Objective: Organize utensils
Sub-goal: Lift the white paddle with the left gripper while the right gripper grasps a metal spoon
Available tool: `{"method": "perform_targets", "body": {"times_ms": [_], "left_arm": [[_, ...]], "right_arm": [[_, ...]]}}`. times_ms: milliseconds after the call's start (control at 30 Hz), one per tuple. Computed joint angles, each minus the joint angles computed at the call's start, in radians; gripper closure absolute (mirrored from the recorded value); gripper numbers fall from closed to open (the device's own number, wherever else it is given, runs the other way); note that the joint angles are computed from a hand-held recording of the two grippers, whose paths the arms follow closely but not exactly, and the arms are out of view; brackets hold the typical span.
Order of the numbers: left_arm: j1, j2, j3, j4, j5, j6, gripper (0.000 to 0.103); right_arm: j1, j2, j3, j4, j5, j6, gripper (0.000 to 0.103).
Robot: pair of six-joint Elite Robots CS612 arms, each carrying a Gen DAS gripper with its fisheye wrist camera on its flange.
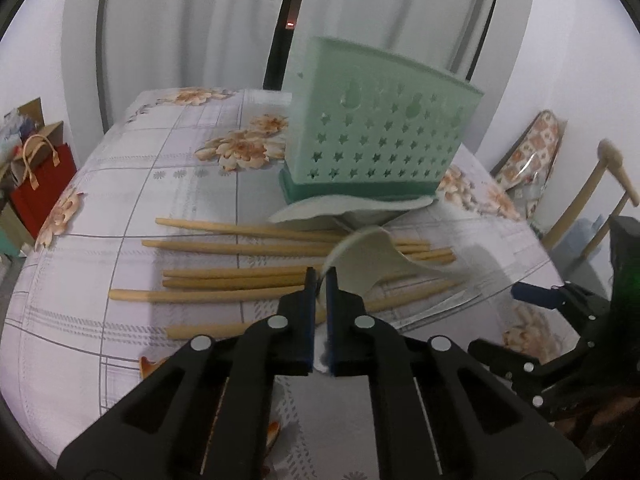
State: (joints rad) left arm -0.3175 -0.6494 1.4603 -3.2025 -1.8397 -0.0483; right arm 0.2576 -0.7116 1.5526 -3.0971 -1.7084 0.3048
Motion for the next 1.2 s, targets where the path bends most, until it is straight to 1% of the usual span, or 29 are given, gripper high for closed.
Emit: {"method": "perform_targets", "body": {"times_ms": [67,100,167,267,300,367,433,467,500,567,600,633,700,733,800,900,1000,1133,1167,1200], "left_arm": [[0.008,-0.005,0.004,-0.017,-0.025,-0.027,0.102],[0.012,-0.008,0.007,-0.026,-0.038,-0.044,0.102],[0.023,-0.014,0.013,-0.053,-0.069,-0.095,0.102],[0.038,-0.025,0.028,-0.101,-0.091,-0.171,0.102],[0.043,-0.029,0.034,-0.118,-0.095,-0.193,0.102],[0.050,-0.038,0.048,-0.155,-0.091,-0.218,0.102],[0.056,-0.049,0.063,-0.187,-0.077,-0.231,0.102],[0.058,-0.052,0.068,-0.197,-0.071,-0.234,0.102],[0.060,-0.056,0.074,-0.210,-0.061,-0.238,0.102],[0.065,-0.062,0.081,-0.228,-0.042,-0.252,0.102],[0.069,-0.065,0.086,-0.239,-0.037,-0.260,0.102],[0.071,-0.067,0.089,-0.249,-0.030,-0.266,0.102],[0.075,-0.072,0.098,-0.265,-0.011,-0.276,0.102],[0.077,-0.073,0.101,-0.269,-0.007,-0.282,0.102],[0.082,-0.077,0.111,-0.275,-0.003,-0.287,0.102],[0.087,-0.078,0.114,-0.273,0.003,-0.290,0.102],[0.093,-0.078,0.120,-0.278,0.004,-0.293,0.102],[0.100,-0.074,0.116,-0.272,-0.003,-0.297,0.102],[0.100,-0.074,0.114,-0.264,-0.004,-0.298,0.102],[0.100,-0.073,0.114,-0.262,-0.005,-0.297,0.102]], "right_arm": [[0.010,-0.007,0.011,-0.046,-0.025,-0.094,0.006],[0.013,-0.010,0.016,-0.069,-0.025,-0.137,0.006],[0.020,-0.020,0.030,-0.116,0.007,-0.260,0.006],[0.028,-0.025,0.033,-0.148,0.052,-0.381,0.007],[0.029,-0.025,0.028,-0.149,0.078,-0.418,0.009],[0.027,-0.020,0.010,-0.131,0.110,-0.459,0.014],[0.018,-0.009,-0.015,-0.110,0.154,-0.505,0.021],[0.012,-0.002,-0.031,-0.093,0.175,-0.526,0.026],[0.013,0.004,-0.045,-0.076,0.185,-0.538,0.034],[0.009,0.012,-0.080,-0.010,0.220,-0.584,0.045],[0.009,0.015,-0.089,0.005,0.231,-0.606,0.046],[0.008,0.019,-0.103,0.025,0.247,-0.646,0.047],[0.003,0.028,-0.131,0.092,0.282,-0.702,0.055],[0.002,0.031,-0.142,0.124,0.288,-0.715,0.057],[0.000,0.039,-0.167,0.187,0.298,-0.748,0.063],[-0.005,0.049,-0.198,0.271,0.319,-0.781,0.067],[-0.006,0.056,-0.218,0.315,0.329,-0.813,0.067],[-0.017,0.064,-0.245,0.370,0.371,-0.808,0.067],[-0.022,0.066,-0.253,0.387,0.393,-0.801,0.070],[-0.024,0.070,-0.258,0.394,0.405,-0.794,0.070]]}}
